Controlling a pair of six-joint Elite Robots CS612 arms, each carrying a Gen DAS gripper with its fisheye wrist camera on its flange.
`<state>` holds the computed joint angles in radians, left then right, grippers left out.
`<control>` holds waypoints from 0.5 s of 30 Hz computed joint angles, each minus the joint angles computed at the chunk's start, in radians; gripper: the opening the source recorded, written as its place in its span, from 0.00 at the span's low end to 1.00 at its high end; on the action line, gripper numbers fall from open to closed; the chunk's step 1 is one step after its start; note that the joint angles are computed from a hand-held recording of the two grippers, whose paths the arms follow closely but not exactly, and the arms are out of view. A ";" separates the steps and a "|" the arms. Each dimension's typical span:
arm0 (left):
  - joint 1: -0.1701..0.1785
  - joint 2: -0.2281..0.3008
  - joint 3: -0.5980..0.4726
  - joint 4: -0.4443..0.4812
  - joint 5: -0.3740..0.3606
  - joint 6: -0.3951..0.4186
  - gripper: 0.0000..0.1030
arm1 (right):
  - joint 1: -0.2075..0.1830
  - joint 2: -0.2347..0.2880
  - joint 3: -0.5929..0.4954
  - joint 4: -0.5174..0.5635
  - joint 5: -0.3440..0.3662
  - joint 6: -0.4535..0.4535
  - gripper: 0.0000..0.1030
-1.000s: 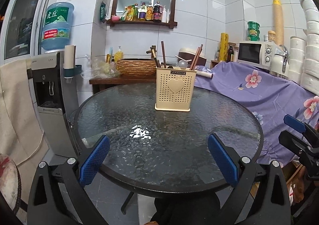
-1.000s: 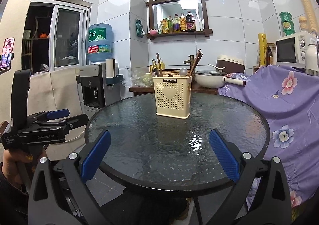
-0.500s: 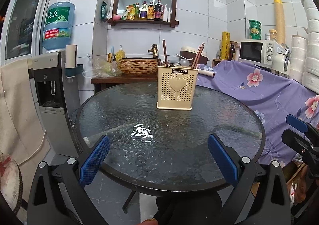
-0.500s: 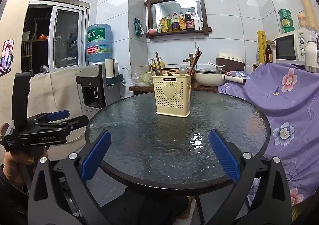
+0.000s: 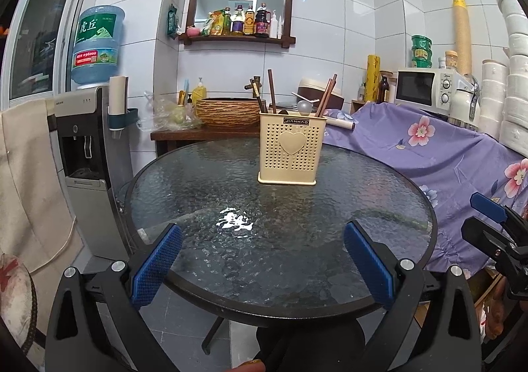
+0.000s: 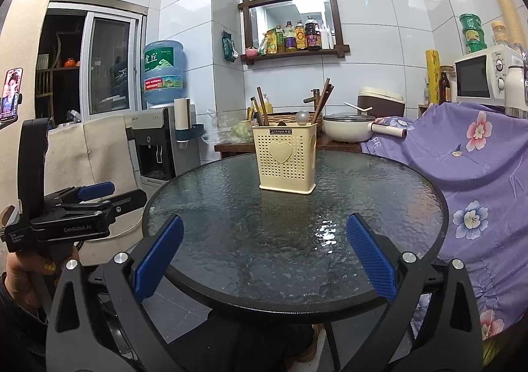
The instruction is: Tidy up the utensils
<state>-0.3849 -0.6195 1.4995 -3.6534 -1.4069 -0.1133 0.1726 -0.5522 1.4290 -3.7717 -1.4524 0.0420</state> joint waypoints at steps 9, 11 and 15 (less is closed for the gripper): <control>-0.003 -0.002 -0.001 0.015 0.004 0.002 0.94 | 0.002 0.002 -0.004 0.011 0.004 -0.001 0.94; -0.004 -0.002 -0.002 0.019 0.009 0.003 0.94 | 0.001 0.001 -0.003 0.012 0.005 0.000 0.94; -0.007 -0.002 -0.004 0.022 0.012 0.009 0.94 | 0.000 0.001 -0.004 0.014 0.008 0.006 0.94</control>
<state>-0.3924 -0.6215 1.4959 -3.6313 -1.3946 -0.1038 0.1730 -0.5508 1.4251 -3.7575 -1.4446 0.0477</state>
